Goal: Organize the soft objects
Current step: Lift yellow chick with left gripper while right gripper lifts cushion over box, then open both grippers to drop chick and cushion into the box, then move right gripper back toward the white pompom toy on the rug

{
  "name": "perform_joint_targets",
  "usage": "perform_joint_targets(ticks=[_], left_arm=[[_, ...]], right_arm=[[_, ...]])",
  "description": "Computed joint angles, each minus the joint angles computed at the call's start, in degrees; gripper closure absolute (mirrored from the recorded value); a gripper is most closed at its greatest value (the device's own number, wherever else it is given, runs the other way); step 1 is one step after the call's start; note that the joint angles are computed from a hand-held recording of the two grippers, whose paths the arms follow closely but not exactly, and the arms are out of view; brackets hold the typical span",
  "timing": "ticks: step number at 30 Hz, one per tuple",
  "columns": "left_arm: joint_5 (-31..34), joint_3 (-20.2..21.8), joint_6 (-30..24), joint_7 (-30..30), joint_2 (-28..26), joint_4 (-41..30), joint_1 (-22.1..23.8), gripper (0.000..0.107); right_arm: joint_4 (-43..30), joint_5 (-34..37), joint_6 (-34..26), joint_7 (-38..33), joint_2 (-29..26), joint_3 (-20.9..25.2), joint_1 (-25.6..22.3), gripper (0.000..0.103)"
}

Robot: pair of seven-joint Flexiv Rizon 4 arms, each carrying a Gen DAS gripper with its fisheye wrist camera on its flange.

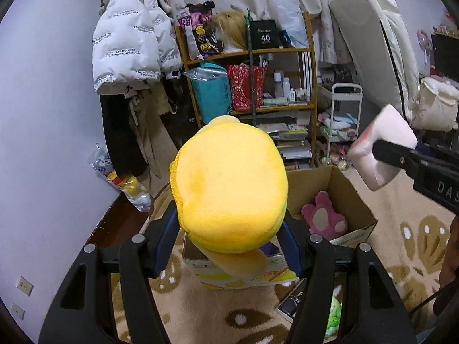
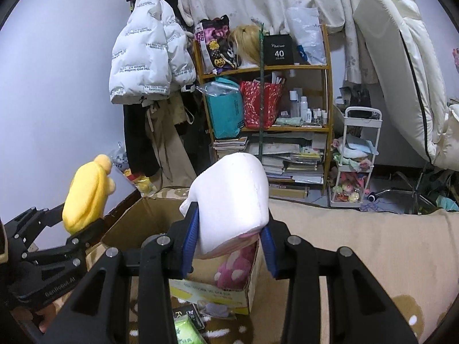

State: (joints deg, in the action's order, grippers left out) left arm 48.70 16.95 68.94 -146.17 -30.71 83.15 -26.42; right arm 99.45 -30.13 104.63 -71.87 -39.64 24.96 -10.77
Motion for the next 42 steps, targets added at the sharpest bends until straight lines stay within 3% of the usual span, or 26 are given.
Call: perform_joint_targets(ticks=[6,12,19,24,25,31,35,38,40,42], left_arm=[[-9.0,-3.5,3.7,3.4,-0.7,2.1,5.1,0.043],[-10.2,0.1,1.8,5.5,-3.2,0.2,2.4,0.043],[-15.6,-1.3,2.4,9.1,-5.1,0.5,4.2,0.04],[-16.1,1.2,1.8,8.5,-5.8,0.0,2.4,0.034],[-16.1,1.5,1.8,8.2,-5.9,0.0,2.2,0.028],[-15.6,2.7,1.1,6.6,-5.4,0.6,1.0,0.021],[-13.4,3.5,-0.8,4.8,-4.4,0.8,-0.4,0.013],[-11.6,3.0,-2.5,3.9,-3.4,1.0,-0.8,0.013],[-10.6,2.4,-3.2,3.1,-2.5,1.4,-0.8,0.012],[-9.4,1.9,-3.8,2.2,-1.6,1.8,-0.9,0.011]], right_arm=[[-2.4,-0.5,-1.4,-1.5,-3.2,2.7,-1.0,0.06],[-3.9,0.0,-4.6,-4.2,-5.7,6.4,-2.3,0.06],[-4.9,3.7,-7.0,-8.9,-6.9,7.8,-1.7,0.055],[-6.9,6.1,-12.1,-12.8,-9.0,13.2,-4.5,0.05],[-7.2,6.7,-13.1,-13.4,-9.2,13.9,-4.8,0.05],[-7.5,10.5,-15.5,-16.6,-8.1,13.4,-4.0,0.046],[-6.7,13.8,-14.2,-18.0,-6.6,11.7,-2.9,0.032],[-6.5,16.4,-14.6,-19.0,-5.6,11.8,-2.9,0.031],[-6.1,18.2,-14.5,-19.6,-4.8,11.2,-2.6,0.022],[-5.0,20.3,-13.0,-19.5,-3.3,9.1,-1.3,0.003]])
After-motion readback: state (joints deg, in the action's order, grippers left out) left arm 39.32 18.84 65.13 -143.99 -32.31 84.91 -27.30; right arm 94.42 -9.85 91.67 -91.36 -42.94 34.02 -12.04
